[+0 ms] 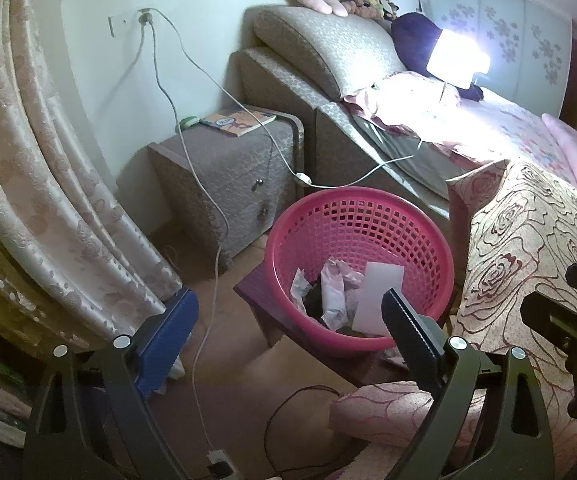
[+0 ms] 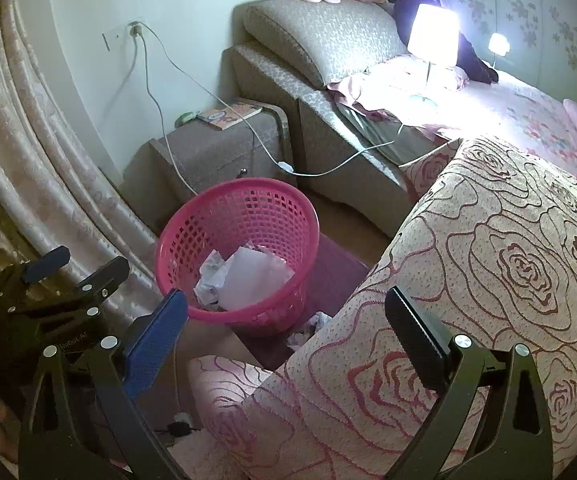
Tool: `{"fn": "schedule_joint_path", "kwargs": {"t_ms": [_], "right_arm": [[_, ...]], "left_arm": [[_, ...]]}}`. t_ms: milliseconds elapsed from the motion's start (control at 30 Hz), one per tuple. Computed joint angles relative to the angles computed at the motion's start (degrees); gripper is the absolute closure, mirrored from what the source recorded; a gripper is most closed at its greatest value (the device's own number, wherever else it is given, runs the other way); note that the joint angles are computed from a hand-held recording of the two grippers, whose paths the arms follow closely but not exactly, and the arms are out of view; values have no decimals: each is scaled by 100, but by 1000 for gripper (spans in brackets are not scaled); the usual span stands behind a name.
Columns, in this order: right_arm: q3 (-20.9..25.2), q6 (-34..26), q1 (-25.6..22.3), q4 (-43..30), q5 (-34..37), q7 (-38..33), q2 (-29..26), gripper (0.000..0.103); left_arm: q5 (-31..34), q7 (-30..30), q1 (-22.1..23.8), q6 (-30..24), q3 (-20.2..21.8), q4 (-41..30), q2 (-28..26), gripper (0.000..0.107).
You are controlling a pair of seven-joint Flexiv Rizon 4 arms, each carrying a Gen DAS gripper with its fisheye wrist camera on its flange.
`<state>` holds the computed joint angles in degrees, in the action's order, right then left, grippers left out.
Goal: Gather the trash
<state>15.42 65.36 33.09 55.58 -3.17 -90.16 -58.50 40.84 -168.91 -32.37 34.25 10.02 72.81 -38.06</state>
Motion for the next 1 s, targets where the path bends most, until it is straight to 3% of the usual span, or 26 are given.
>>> {"fn": "schedule_joint_path", "kwargs": {"t_ms": [1000], "right_arm": [[13,-48,13,17,20,-16,-12,7]], "left_arm": [[-100,131,43,39,-6,17,-48,17]]}}
